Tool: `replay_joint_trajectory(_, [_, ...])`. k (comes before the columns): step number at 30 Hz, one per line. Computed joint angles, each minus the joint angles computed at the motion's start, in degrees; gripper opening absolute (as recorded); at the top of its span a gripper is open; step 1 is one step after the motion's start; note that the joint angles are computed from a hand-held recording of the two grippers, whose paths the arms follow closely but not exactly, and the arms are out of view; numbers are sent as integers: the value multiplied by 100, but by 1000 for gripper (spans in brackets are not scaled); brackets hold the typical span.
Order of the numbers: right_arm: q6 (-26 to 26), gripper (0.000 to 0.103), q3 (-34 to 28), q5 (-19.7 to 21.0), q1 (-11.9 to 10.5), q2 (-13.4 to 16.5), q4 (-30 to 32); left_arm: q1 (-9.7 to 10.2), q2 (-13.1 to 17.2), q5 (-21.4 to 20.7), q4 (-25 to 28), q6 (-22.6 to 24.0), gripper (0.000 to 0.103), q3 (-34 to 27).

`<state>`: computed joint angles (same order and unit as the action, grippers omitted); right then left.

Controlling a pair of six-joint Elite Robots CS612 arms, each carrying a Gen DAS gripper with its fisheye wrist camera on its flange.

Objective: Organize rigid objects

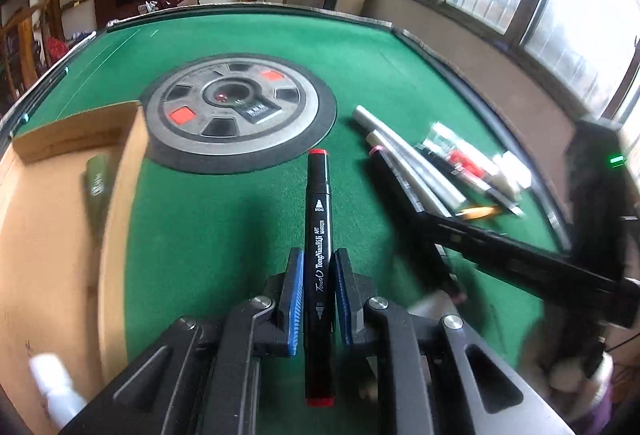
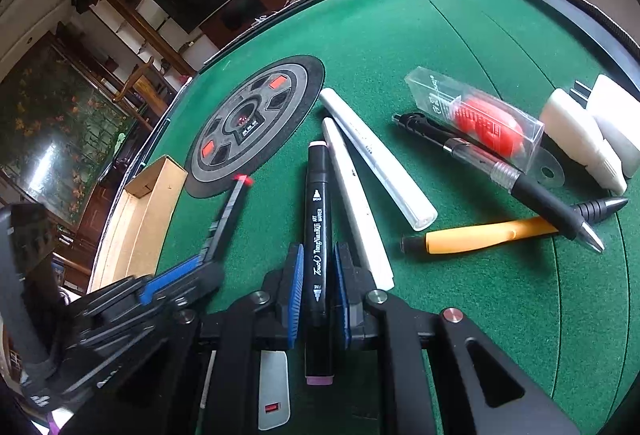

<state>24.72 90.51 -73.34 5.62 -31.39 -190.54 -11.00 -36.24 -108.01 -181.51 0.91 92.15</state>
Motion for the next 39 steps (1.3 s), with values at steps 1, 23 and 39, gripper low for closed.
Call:
replay_joint_trajectory(1, [38,16,-5,-12,7,0,0,71,-50,-184,-68,-83,14,70])
replay_joint_trajectory(23, [-218,15,-566,520,361,-326,626,1202,14,-426,-175,-947,15,-366])
replay_joint_trajectory(39, [50,15,-3154,1044,952,958,2973,1257,648,-634,1049,-1216,15,-1462])
